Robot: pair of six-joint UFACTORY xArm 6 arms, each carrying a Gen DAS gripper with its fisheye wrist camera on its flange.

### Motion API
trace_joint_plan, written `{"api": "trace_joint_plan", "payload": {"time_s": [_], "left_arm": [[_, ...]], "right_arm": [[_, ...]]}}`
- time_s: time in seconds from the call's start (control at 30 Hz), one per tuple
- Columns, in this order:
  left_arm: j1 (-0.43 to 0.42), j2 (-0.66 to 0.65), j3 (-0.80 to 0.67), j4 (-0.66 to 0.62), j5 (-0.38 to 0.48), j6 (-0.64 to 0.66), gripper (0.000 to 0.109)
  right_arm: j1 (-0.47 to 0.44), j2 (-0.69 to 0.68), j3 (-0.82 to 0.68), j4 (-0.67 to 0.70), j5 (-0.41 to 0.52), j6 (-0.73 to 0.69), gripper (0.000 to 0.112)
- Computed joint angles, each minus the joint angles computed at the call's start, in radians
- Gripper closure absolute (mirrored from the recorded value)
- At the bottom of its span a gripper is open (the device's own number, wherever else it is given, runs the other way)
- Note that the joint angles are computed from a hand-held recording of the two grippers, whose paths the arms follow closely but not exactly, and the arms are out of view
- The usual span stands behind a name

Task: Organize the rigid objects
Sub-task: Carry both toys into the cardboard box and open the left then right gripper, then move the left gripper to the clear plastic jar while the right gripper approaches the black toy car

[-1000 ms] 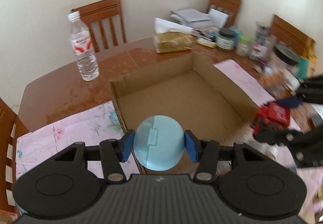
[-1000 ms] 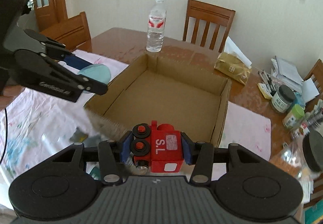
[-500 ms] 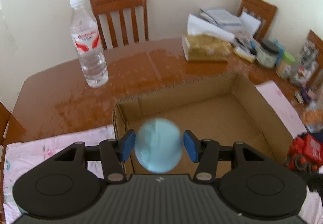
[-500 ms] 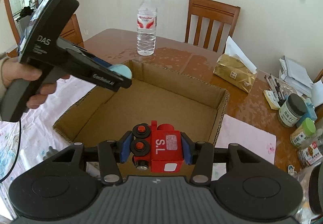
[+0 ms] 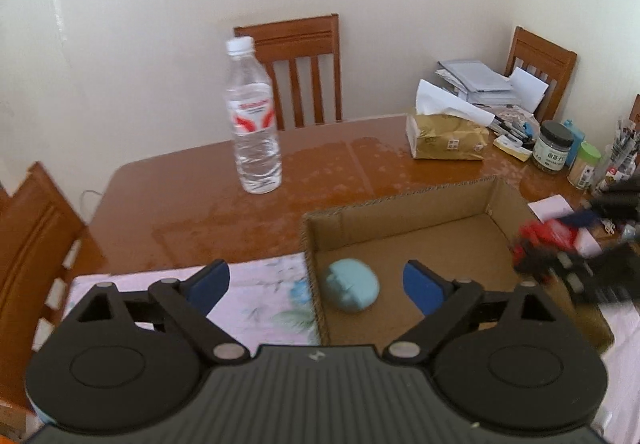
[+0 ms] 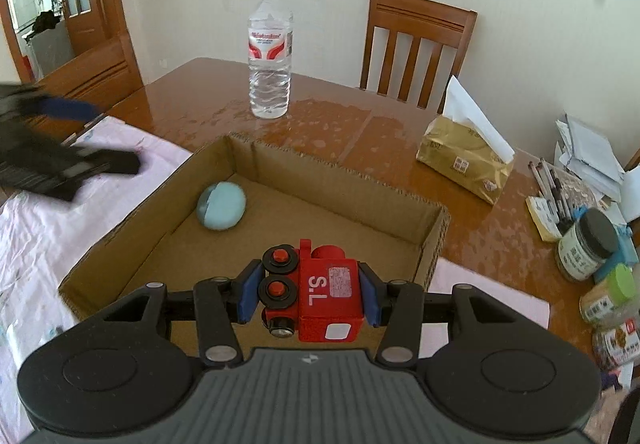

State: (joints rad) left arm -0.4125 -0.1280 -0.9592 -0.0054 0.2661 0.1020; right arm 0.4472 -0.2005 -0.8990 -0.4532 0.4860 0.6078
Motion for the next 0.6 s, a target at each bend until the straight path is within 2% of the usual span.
{"api": "trace_joint_plan", "payload": {"time_s": [0.07,0.1,0.13,0.2,0.27,0.43,0.6], "left_arm": [[0.012,-0.059,0.052,-0.003,0.004,0.002,0.014],[0.021,-0.086,0.076,0.013,0.007,-0.012,0.013],[0.029,-0.110,0.099,0.029,0.009,-0.028,0.012],[0.042,-0.155,0.145,0.014,0.011,-0.020,0.009],[0.052,-0.194,0.184,0.013,0.022,-0.018,0.009],[0.064,-0.268,0.267,0.033,0.039,-0.042,0.009],[0.073,-0.360,0.366,0.058,0.005,-0.108,0.008]], "right_arm": [[-0.009,0.039,-0.040,-0.007,0.004,0.002,0.057],[-0.013,0.054,-0.057,-0.019,0.005,0.013,0.050],[-0.016,0.068,-0.073,-0.027,0.006,0.014,0.031],[-0.014,0.078,-0.090,-0.084,0.009,0.062,0.009],[-0.008,0.073,-0.088,-0.110,-0.002,0.084,0.009],[0.029,0.043,-0.074,-0.119,0.041,0.111,0.009],[0.083,-0.033,-0.024,-0.160,0.098,0.183,0.009]]}}
